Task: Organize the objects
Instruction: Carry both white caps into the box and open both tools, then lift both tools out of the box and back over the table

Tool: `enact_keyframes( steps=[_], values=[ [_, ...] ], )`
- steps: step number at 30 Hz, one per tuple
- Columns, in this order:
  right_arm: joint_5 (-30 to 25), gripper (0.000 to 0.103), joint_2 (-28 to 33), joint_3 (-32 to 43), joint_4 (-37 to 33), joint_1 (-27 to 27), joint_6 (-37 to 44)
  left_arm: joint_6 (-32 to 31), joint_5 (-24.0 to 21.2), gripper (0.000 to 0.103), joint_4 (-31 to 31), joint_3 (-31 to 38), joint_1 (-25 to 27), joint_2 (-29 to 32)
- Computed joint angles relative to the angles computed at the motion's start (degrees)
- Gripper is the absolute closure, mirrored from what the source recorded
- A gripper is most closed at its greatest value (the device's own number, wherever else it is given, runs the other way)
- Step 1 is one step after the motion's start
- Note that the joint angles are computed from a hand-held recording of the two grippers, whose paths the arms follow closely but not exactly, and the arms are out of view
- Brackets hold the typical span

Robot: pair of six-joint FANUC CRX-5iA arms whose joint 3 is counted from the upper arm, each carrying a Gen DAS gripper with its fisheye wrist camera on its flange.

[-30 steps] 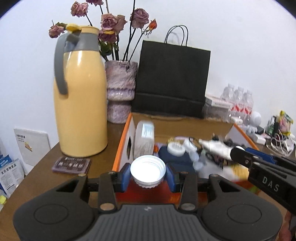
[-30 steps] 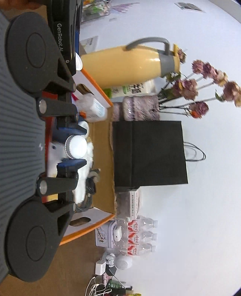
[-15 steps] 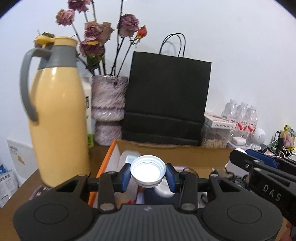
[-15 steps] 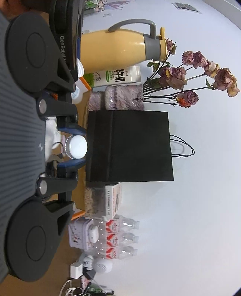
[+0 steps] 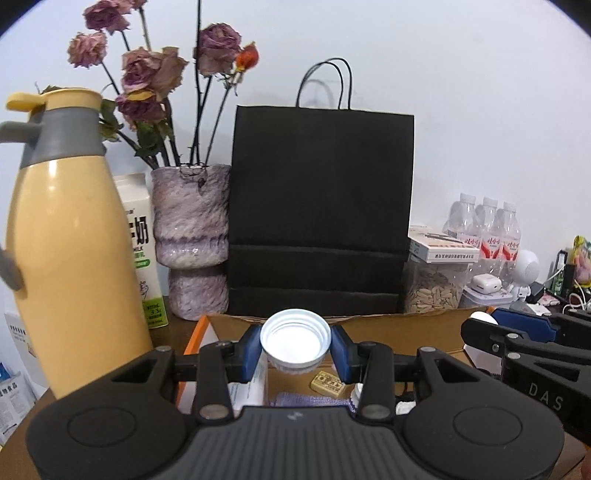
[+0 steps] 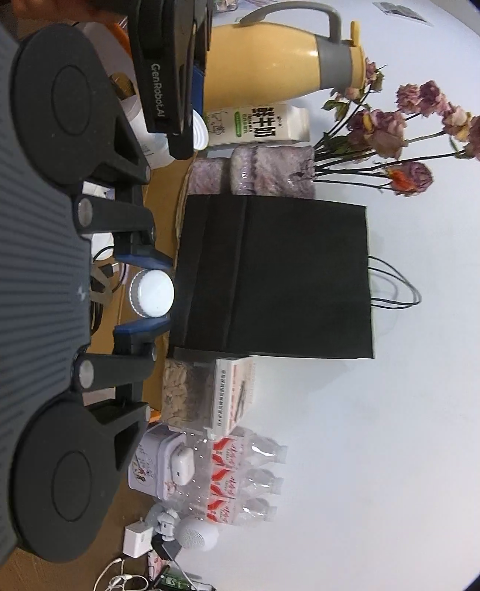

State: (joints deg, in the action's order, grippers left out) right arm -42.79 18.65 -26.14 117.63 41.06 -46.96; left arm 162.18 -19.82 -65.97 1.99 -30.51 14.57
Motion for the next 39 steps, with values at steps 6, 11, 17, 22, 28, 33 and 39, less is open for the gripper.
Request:
enact_keyframes(
  steps=[6, 11, 17, 22, 28, 33, 39],
  values=[
    [3.3, 0.073, 0.0, 0.7, -5.7, -0.8, 2.2, -5.8, 1.6, 0.061, 4.6, 0.9, 1.4, 1.1],
    [3.2, 0.025, -0.1, 0.8, -8.3, -0.7, 4.9, -2.2, 0.3, 0.009, 0.6, 1.1, 0.7, 0.8],
    [2.3, 0.0, -0.4, 0.6, -8.6, -0.3, 7.0, -10.8, 0.9, 0.0, 9.3, 0.6, 3.3, -0.1],
    [3.4, 0.0, -0.5, 0.7, -9.7, -0.3, 7.2, -14.5, 0.8, 0.0, 12.3, 0.6, 3.9, 0.0],
    [4.1, 0.0, -1.5, 0.1, -10.3, 0.3, 6.8, -15.1, -0.7, 0.0, 13.0, 0.1, 3.5, -0.5],
    [2.5, 0.0, -3.1, -1.7, -12.7, 2.9, 7.8, -17.9, -1.4, 0.0, 14.6, -2.8, 3.1, -3.1],
    [0.7, 0.0, -6.3, -4.9, -18.4, 8.2, 9.8, -18.8, -2.0, 0.0, 17.7, -9.4, 2.8, -9.5]
  ],
)
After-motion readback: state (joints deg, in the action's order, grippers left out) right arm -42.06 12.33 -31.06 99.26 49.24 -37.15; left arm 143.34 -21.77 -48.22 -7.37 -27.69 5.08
